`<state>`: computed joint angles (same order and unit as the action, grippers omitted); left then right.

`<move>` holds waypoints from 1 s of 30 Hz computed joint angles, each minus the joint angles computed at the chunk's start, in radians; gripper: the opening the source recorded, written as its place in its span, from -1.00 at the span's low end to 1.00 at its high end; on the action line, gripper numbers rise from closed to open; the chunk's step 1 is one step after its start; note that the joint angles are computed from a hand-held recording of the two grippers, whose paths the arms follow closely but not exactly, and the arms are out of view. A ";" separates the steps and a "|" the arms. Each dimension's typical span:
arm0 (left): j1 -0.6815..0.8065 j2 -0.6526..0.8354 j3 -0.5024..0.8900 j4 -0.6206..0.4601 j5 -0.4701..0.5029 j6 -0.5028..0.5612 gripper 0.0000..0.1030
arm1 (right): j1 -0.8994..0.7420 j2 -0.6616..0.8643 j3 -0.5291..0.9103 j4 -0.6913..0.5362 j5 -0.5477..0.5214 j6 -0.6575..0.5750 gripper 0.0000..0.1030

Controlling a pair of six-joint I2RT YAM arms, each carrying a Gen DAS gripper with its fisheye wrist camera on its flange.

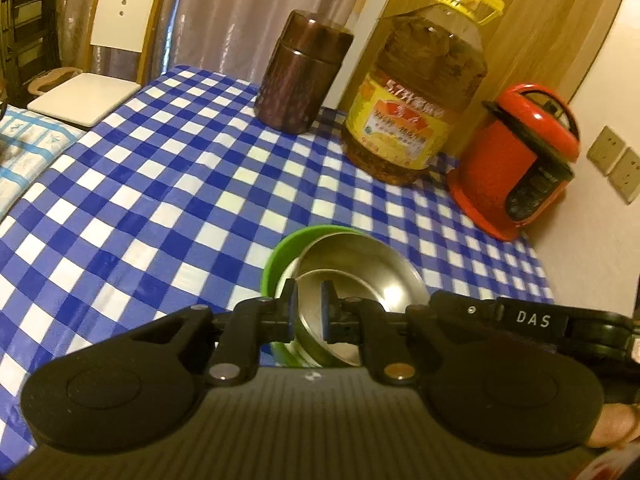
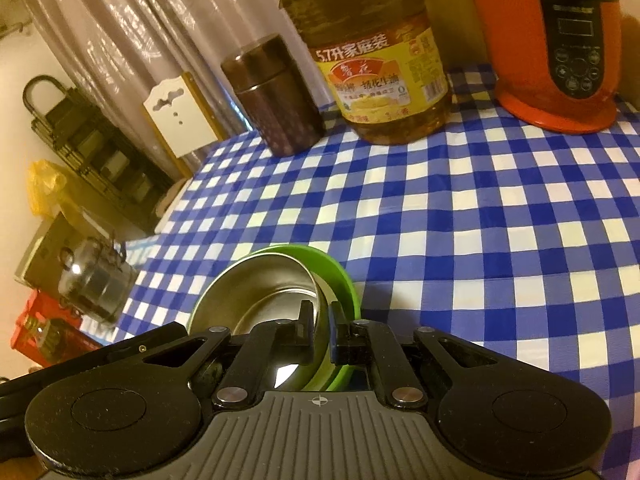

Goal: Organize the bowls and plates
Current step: 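Lower the steel bowl into the green bowl and open both tools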

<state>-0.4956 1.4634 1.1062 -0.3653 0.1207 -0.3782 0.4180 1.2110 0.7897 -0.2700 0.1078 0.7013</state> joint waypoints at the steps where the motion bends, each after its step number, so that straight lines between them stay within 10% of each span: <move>1: -0.001 -0.005 0.000 -0.001 0.007 0.000 -0.83 | 0.003 -0.015 -0.010 0.005 0.002 0.006 -0.85; 30: 0.015 0.015 -0.037 0.015 0.081 -0.050 -0.83 | 0.041 -0.036 -0.082 0.059 -0.028 0.054 -0.85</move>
<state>-0.4809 1.4779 1.0691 -0.3501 0.2018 -0.4287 0.4593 1.1755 0.7074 -0.2106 0.0800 0.7555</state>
